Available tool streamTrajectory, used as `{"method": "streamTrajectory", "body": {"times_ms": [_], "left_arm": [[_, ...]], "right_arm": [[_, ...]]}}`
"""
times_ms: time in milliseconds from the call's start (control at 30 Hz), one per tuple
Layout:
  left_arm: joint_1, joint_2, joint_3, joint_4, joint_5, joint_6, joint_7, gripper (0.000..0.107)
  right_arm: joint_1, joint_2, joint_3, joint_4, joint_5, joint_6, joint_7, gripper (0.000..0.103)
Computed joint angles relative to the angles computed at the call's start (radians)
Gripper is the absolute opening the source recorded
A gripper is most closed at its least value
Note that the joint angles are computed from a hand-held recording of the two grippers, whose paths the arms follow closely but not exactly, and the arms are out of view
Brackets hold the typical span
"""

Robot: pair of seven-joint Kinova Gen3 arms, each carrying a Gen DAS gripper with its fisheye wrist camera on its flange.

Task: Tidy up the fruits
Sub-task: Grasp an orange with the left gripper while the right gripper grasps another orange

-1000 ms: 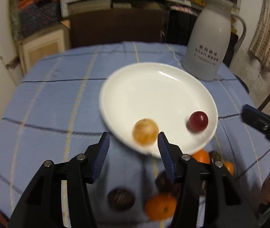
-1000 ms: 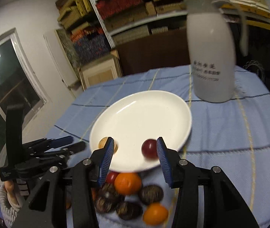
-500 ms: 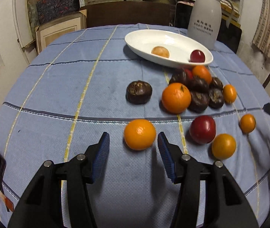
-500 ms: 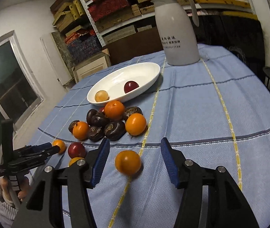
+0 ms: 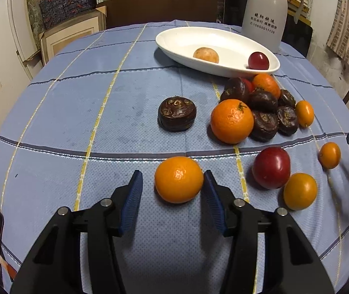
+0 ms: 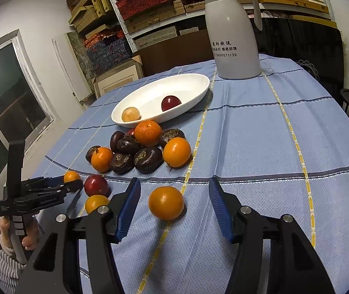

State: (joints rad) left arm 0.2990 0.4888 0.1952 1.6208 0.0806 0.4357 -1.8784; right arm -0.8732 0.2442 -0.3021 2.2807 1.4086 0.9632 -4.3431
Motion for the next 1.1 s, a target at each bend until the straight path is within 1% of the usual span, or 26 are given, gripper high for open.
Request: {"method": "streamTrajectory", "body": {"times_ms": [33, 100, 200, 267, 333, 400, 467, 533, 633, 700, 767, 933, 1000, 1067, 1100], "left_arm": [[-0.008, 0.003, 0.008, -0.006, 0.007, 0.007, -0.006, 0.045], [-0.027, 0.014, 0.023, -0.023, 0.025, 0.026, -0.020, 0.044], [-0.011, 0.020, 0.008, -0.032, 0.021, 0.022, -0.015, 0.044], [0.006, 0.025, -0.003, -0.040, 0.008, 0.020, -0.008, 0.041], [0.003, 0.030, 0.003, -0.046, 0.008, 0.023, -0.014, 0.037], [0.002, 0.030, 0.005, -0.045, 0.009, 0.020, -0.018, 0.037], [0.002, 0.027, 0.006, -0.041, 0.010, 0.015, -0.018, 0.037], [-0.013, 0.023, 0.020, -0.034, 0.021, 0.006, -0.031, 0.037], [-0.026, 0.014, 0.031, -0.017, 0.036, -0.014, -0.046, 0.037], [-0.030, 0.010, 0.035, -0.011, 0.043, -0.021, -0.049, 0.037], [-0.043, 0.008, 0.046, -0.008, 0.056, -0.025, -0.061, 0.037], [-0.042, 0.007, 0.044, -0.005, 0.061, -0.022, -0.070, 0.037], [-0.033, 0.008, 0.038, -0.008, 0.057, -0.017, -0.069, 0.037], [-0.023, 0.010, 0.029, -0.009, 0.050, -0.015, -0.064, 0.037], [-0.018, 0.010, 0.025, -0.009, 0.046, -0.015, -0.062, 0.037]], "right_arm": [[0.003, -0.001, 0.001, -0.001, -0.001, -0.005, 0.002, 0.058], [0.010, -0.002, 0.003, -0.001, -0.001, -0.020, 0.003, 0.059], [0.017, -0.003, 0.005, -0.002, -0.001, -0.036, 0.007, 0.059], [0.023, -0.004, 0.007, -0.001, 0.002, -0.049, 0.008, 0.059], [0.026, -0.005, 0.008, 0.002, 0.005, -0.057, 0.004, 0.059], [0.033, -0.008, 0.009, 0.008, 0.014, -0.074, -0.007, 0.059], [0.051, -0.012, 0.012, 0.015, 0.031, -0.111, -0.018, 0.059], [0.062, -0.013, 0.012, 0.018, 0.041, -0.131, -0.024, 0.059], [0.068, -0.012, 0.011, 0.017, 0.042, -0.138, -0.018, 0.059], [0.072, -0.007, 0.012, 0.008, 0.033, -0.148, 0.005, 0.059], [0.086, 0.001, 0.019, -0.010, 0.021, -0.177, 0.053, 0.059], [0.112, 0.019, 0.045, -0.055, -0.020, -0.240, 0.167, 0.058], [0.132, 0.030, 0.055, -0.079, -0.053, -0.279, 0.233, 0.053], [0.120, 0.033, 0.073, -0.089, -0.065, -0.282, 0.257, 0.048], [0.127, 0.037, 0.069, -0.094, -0.071, -0.284, 0.268, 0.043]]}}
